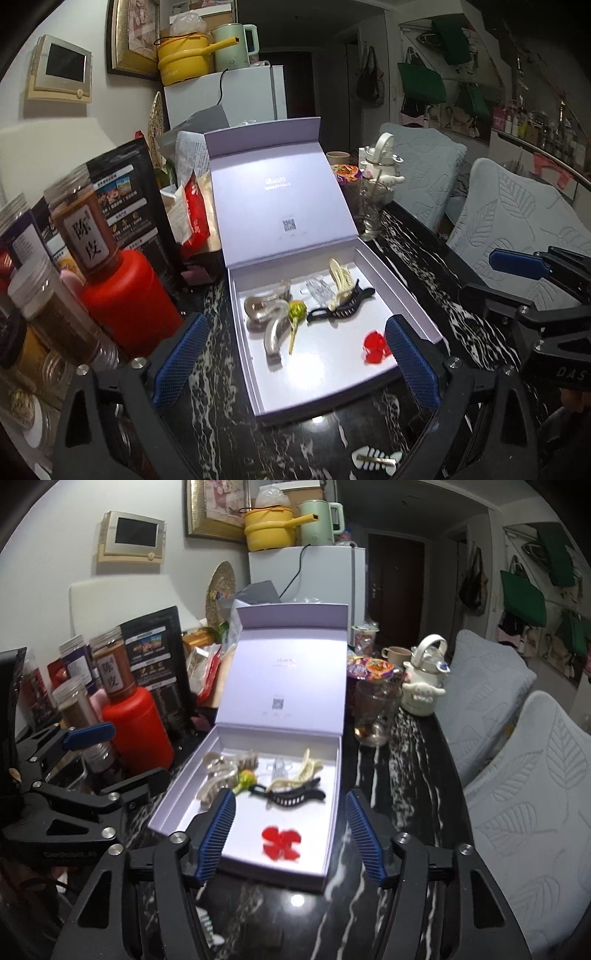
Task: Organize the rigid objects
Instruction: 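Withdraw both grippers toward the fish-bone clip and black sponge roller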
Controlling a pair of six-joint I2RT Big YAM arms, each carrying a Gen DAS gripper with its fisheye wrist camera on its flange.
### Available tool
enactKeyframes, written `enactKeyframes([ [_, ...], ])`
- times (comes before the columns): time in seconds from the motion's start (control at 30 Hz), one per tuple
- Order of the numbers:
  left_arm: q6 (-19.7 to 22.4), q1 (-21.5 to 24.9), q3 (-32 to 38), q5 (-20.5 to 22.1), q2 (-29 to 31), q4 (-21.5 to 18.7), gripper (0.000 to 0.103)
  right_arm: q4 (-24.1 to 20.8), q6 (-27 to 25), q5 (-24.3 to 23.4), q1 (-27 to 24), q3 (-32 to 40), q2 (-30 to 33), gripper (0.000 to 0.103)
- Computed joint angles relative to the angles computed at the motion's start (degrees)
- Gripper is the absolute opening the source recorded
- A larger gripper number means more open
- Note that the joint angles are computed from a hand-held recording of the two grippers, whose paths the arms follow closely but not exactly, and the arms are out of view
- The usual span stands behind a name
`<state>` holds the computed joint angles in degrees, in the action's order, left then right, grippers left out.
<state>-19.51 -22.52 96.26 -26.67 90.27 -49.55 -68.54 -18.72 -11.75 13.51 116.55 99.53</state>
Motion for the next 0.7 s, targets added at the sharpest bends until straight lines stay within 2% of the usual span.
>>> enactKeyframes([
  [0.23, -1.10, -1.92, -5.59, 0.13, -2.89, 1.53, 0.098, 2.07, -0.04, 0.32, -0.59, -7.56, -4.55, 0.072],
  [0.4, -1.58, -2.64, -8.93, 1.80, -3.66, 3.17, 0.098, 3.55, -0.37, 0.45, -0.98, -12.12, -6.68, 0.077],
  [0.6, -2.38, -2.40, -12.41, 4.72, -3.78, 5.50, 0.098, 4.77, 0.27, 1.24, -1.24, -16.29, -7.38, 0.077],
  [0.7, -3.29, -2.35, -13.07, 4.98, -3.34, 5.46, 0.098, 4.75, 0.83, 1.41, -1.45, -17.43, -7.14, 0.077],
])
